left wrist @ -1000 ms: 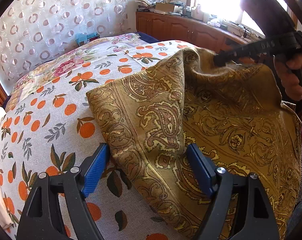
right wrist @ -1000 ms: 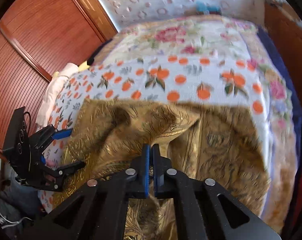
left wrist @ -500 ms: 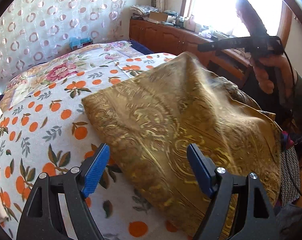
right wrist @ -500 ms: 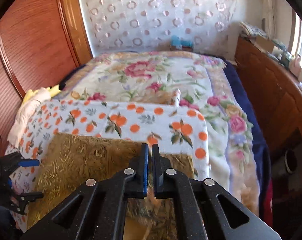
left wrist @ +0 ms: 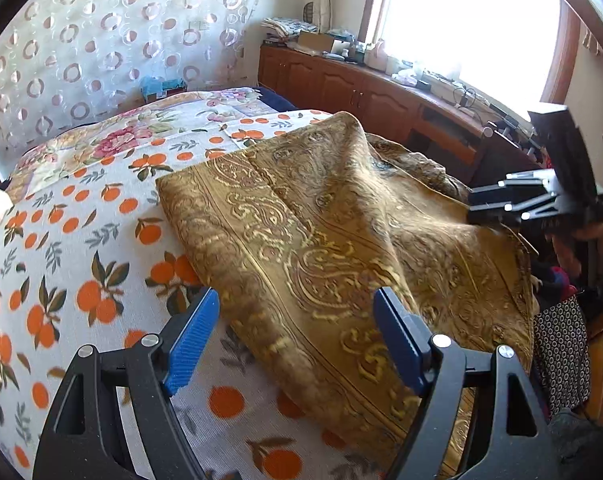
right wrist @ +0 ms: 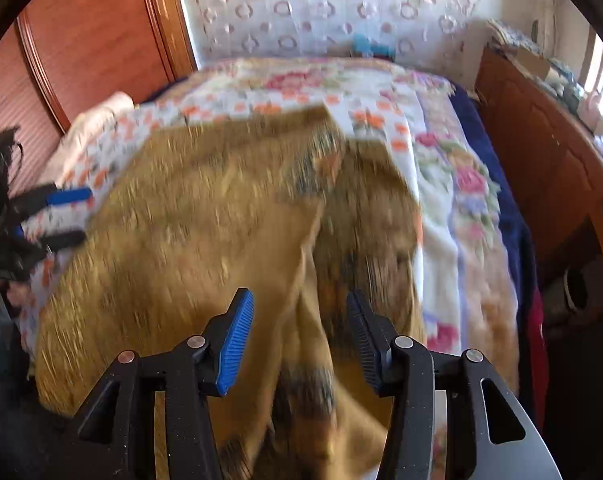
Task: Fold small clothes
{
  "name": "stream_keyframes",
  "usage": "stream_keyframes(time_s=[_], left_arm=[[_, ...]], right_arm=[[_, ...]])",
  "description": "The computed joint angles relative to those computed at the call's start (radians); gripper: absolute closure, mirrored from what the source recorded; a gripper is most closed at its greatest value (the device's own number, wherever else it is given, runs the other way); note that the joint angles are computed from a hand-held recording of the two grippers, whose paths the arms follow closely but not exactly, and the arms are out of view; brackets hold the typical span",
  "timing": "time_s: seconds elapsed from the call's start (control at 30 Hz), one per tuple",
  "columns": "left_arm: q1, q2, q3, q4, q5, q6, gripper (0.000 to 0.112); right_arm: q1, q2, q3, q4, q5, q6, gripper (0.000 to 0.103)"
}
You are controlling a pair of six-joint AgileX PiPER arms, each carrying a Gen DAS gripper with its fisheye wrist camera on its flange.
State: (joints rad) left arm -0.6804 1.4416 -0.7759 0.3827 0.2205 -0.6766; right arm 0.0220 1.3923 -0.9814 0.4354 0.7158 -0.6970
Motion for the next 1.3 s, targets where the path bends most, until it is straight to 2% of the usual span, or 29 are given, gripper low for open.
stream_keyframes(time_s=[0.13,0.27,0.33,0.4,0.47,0.53,0.63,0.67,0.7,0.83,0.97,1.17,1.3], left_arm=[[-0.054,-0.022,0.021,0.186,0.023,-0.223,0.032],[-0.125,-0.043,0.037,0.352,0.075,-0.433,0.032],[-0.149,-0.048,0.036,0.382,0.097,-0.474,0.032],[-0.187,-0.060,0.037,0.435,0.132,-0.543,0.032],[-0.221,-0.071,0.039,0.466,0.159,-0.590,0.032],[-0.232,-0.077,0.043,0.477,0.168,-0.609,0.032],[-0.227,-0.068,0.047,0.461,0.157,-0.600,0.032],[-0.225,-0.064,0.047,0.457,0.156,-0.594,0.032],[-0.226,-0.059,0.047,0.457,0.158,-0.595,0.032],[-0.228,-0.052,0.056,0.443,0.147,-0.593,0.032],[-0.243,-0.060,0.065,0.466,0.162,-0.618,0.032],[-0.242,-0.068,0.085,0.483,0.144,-0.650,0.032],[-0.246,-0.066,0.089,0.493,0.138,-0.663,0.032]], right_arm=[[-0.071,0.007,0.005,0.073,0.080,-0.039,0.053],[-0.135,-0.056,0.063,0.188,0.141,-0.184,0.054],[-0.169,-0.115,0.110,0.243,0.167,-0.282,0.063],[-0.207,-0.166,0.160,0.277,0.175,-0.373,0.089],[-0.231,-0.194,0.188,0.272,0.188,-0.402,0.092],[-0.277,-0.216,0.214,0.268,0.203,-0.450,0.092],[-0.285,-0.216,0.215,0.254,0.177,-0.434,0.091],[-0.294,-0.209,0.206,0.271,0.182,-0.435,0.084],[-0.284,-0.211,0.198,0.280,0.178,-0.427,0.079],[-0.199,-0.227,0.216,0.308,0.107,-0.420,0.078],[-0.064,-0.226,0.247,0.218,-0.038,-0.306,0.078],[-0.046,-0.287,0.287,0.295,-0.048,-0.398,0.078],[-0.003,-0.284,0.290,0.245,-0.075,-0.356,0.078]])
